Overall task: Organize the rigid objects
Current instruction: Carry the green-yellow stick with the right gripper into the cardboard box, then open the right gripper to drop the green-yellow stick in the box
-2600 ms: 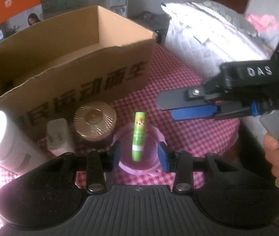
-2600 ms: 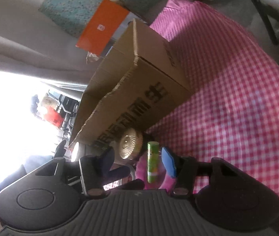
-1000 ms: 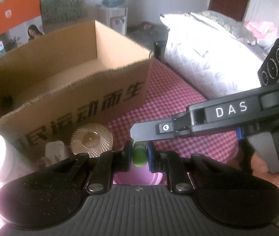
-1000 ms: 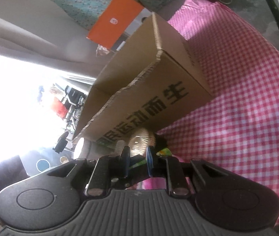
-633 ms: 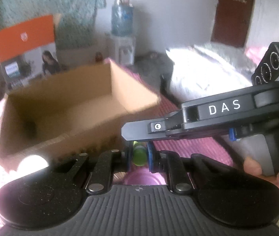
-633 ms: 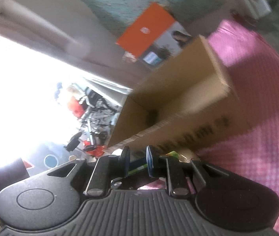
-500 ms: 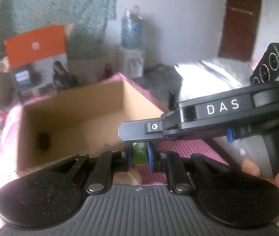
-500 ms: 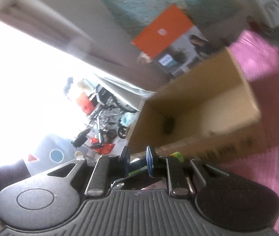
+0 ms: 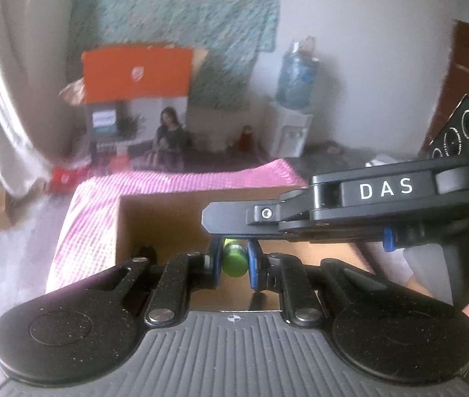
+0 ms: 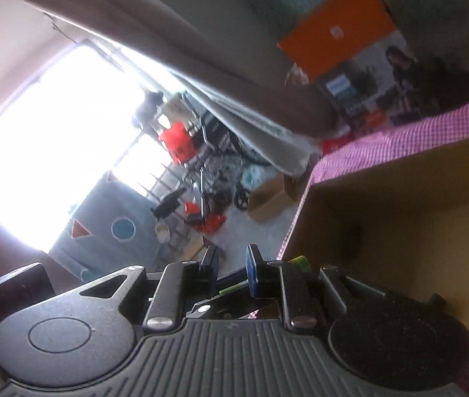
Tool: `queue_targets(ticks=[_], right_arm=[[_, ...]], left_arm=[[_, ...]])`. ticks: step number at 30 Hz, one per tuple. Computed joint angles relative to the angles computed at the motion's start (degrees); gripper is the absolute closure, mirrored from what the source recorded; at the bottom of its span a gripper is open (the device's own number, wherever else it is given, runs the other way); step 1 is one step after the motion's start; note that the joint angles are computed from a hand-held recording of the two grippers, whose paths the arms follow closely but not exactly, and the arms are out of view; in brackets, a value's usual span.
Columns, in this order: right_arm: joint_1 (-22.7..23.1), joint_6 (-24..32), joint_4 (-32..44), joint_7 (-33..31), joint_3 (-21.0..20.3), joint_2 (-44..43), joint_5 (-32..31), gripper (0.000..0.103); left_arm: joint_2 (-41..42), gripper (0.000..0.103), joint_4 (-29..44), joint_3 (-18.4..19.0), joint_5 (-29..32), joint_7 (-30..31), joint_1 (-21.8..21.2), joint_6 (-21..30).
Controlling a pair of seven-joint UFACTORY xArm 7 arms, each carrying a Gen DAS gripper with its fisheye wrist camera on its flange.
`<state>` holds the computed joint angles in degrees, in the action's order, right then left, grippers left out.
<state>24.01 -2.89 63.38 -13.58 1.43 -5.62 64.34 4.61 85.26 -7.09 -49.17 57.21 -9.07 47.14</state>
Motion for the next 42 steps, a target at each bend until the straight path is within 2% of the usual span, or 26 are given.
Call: queue_targets(ticks=[2, 8, 12, 15, 18, 24, 26, 32, 42], right_arm=[[-2.2, 3.3, 1.6, 4.4, 0.1, 1.8, -4.1, 0.083], [-9.2, 12.7, 7.3, 12.3, 1.1, 7.5, -9.1, 0.083], [-13.6, 19.4, 11.7, 17.2, 1.8, 12.1, -12.6, 0.083], [-17.3, 24.6, 15.0, 17.3, 3.4, 15.8, -10.2, 0.083], [-20.0, 28.3, 17.0, 18.6, 5.0, 18.7, -11.1, 0.083], [-23.2, 35.1, 21.7, 21.6, 7.0, 24.4, -13.1, 0.083], [-23.8, 36.9, 23.1, 22.9, 7.5, 25.9, -13.7, 0.082], [-24.9, 38.8, 25.6, 25.8, 8.5, 28.5, -15.2, 0.082], [-25.5, 38.9, 21.8, 26.0, 8.0, 24.8, -15.7, 0.082]], left_arm=[[2.8, 0.088, 3.2, 0.1, 2.4, -3.1, 0.0, 1.2], [12.0, 0.088, 14.5, -1.4, 10.0, -11.0, 0.8, 6.1], [15.8, 0.088, 18.3, -2.4, 15.4, -14.3, 0.3, 5.9], [18.4, 0.088, 20.8, -2.5, 19.4, -17.2, -0.1, 6.8], [19.9, 0.088, 21.5, -2.4, 23.1, -19.2, -0.6, 6.6], [23.4, 0.087, 25.7, -2.4, 27.5, -23.0, -0.4, 10.3], [23.6, 0.086, 26.1, -2.7, 27.8, -23.1, -0.1, 10.9], [21.0, 0.082, 22.1, -3.0, 27.4, -21.6, 0.6, 6.8], [18.6, 0.079, 19.7, -3.7, 22.0, -19.9, 3.1, 4.3]])
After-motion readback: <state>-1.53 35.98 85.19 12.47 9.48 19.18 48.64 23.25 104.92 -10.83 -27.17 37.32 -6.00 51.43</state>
